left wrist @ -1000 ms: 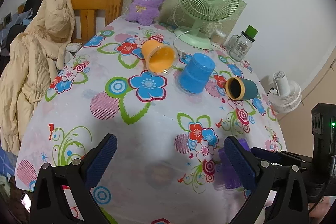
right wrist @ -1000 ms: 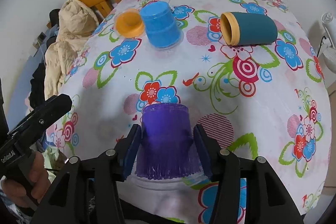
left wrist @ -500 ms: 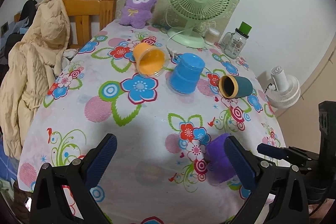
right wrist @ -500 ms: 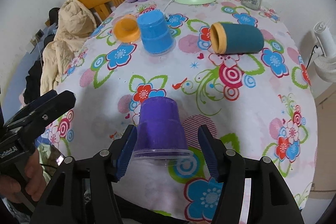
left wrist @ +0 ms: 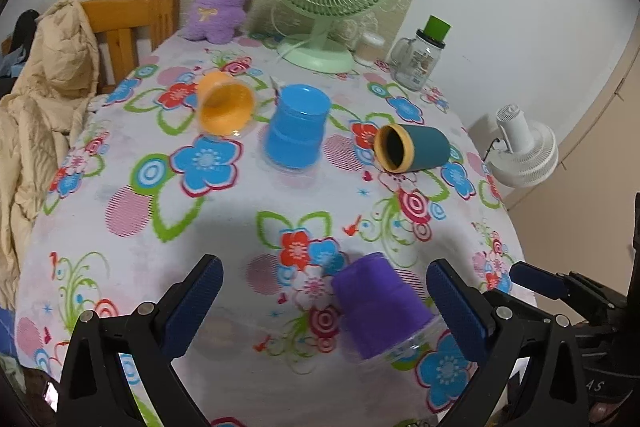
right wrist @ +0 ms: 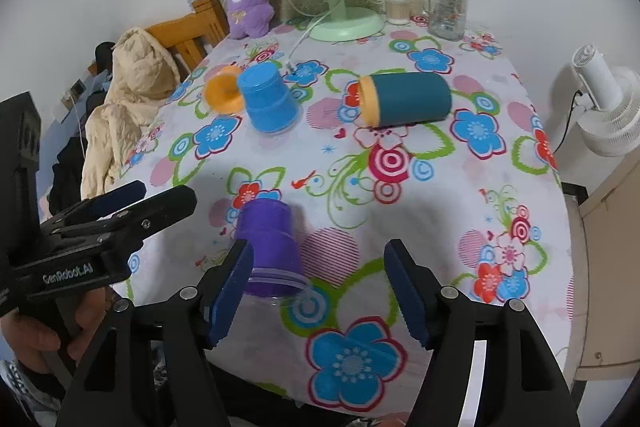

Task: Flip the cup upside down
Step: 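Carry the purple cup with the right gripper toward the left gripper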

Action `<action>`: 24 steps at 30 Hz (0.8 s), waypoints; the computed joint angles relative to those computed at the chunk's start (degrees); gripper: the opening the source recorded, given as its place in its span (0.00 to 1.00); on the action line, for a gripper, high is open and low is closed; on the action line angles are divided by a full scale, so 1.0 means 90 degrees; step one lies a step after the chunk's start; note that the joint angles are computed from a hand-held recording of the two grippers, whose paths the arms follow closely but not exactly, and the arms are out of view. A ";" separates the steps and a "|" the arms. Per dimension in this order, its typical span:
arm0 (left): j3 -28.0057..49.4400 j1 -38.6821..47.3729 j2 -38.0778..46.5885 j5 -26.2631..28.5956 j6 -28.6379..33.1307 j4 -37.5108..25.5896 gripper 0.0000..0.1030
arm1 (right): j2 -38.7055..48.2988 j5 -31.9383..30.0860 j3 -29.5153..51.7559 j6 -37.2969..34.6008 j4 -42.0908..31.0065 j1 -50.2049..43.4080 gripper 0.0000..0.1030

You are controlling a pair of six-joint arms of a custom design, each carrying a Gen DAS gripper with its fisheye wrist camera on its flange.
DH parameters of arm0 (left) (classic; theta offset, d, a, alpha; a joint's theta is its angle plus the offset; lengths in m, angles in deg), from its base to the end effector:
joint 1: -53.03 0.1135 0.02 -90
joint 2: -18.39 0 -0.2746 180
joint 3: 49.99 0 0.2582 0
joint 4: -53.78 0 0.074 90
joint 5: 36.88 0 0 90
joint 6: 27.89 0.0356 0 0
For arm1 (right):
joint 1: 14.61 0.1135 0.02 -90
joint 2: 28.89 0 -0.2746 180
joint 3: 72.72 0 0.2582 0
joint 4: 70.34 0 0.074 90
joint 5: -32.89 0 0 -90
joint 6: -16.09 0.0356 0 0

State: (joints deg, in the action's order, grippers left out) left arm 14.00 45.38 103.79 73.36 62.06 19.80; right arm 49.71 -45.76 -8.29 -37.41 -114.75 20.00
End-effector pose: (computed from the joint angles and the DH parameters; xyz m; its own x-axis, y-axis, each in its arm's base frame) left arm 0.2951 -0.0521 0.2046 -0.8160 0.1088 -0.5677 0.3189 0.9038 -0.2852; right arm 0.2285 0.1492 0.2265 -0.8456 0.1250 -0.5190 0.0380 0.9838 0.1751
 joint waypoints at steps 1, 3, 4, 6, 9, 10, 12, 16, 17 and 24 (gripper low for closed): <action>0.0050 -0.0055 0.0060 -0.0022 -0.0031 -0.0014 1.00 | -0.0094 -0.0015 -0.0096 -0.0005 0.0024 -0.0036 0.69; 0.0127 -0.0169 0.0166 -0.0112 -0.0118 -0.0007 1.00 | -0.0256 -0.0074 -0.0271 -0.0021 0.0079 -0.0147 0.69; 0.0171 -0.0223 0.0222 -0.0170 -0.0164 -0.0010 1.00 | -0.0311 -0.0110 -0.0344 -0.0034 0.0108 -0.0207 0.69; 0.0211 -0.0299 0.0308 -0.0242 -0.0222 0.0010 1.00 | -0.0426 -0.0192 -0.0513 -0.0065 0.0175 -0.0346 0.69; 0.0314 -0.0426 0.0445 -0.0370 -0.0310 -0.0006 1.00 | -0.0498 -0.0322 -0.0702 -0.0144 0.0284 -0.0533 0.69; 0.0350 -0.0465 0.0504 -0.0394 -0.0345 -0.0010 1.00 | -0.0492 -0.0335 -0.0716 -0.0148 0.0290 -0.0549 0.69; 0.0431 -0.0528 0.0632 -0.0425 -0.0393 -0.0039 1.00 | -0.0476 -0.0393 -0.0793 -0.0219 0.0340 -0.0642 0.69; 0.0564 -0.0655 0.0910 -0.0495 -0.0479 -0.0076 1.00 | -0.0442 -0.0550 -0.0932 -0.0345 0.0481 -0.0786 0.69; 0.0606 -0.0670 0.0990 -0.0480 -0.0491 -0.0107 1.00 | -0.0432 -0.0588 -0.0970 -0.0367 0.0517 -0.0826 0.69; 0.0838 -0.0922 0.1400 -0.0613 -0.0657 -0.0172 1.00 | -0.0462 -0.0879 -0.1294 -0.0481 0.0765 -0.1196 0.69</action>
State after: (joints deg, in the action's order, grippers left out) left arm 21.54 37.08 116.38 67.85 56.14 18.25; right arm 45.55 -53.67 -19.94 -41.73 -107.87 9.24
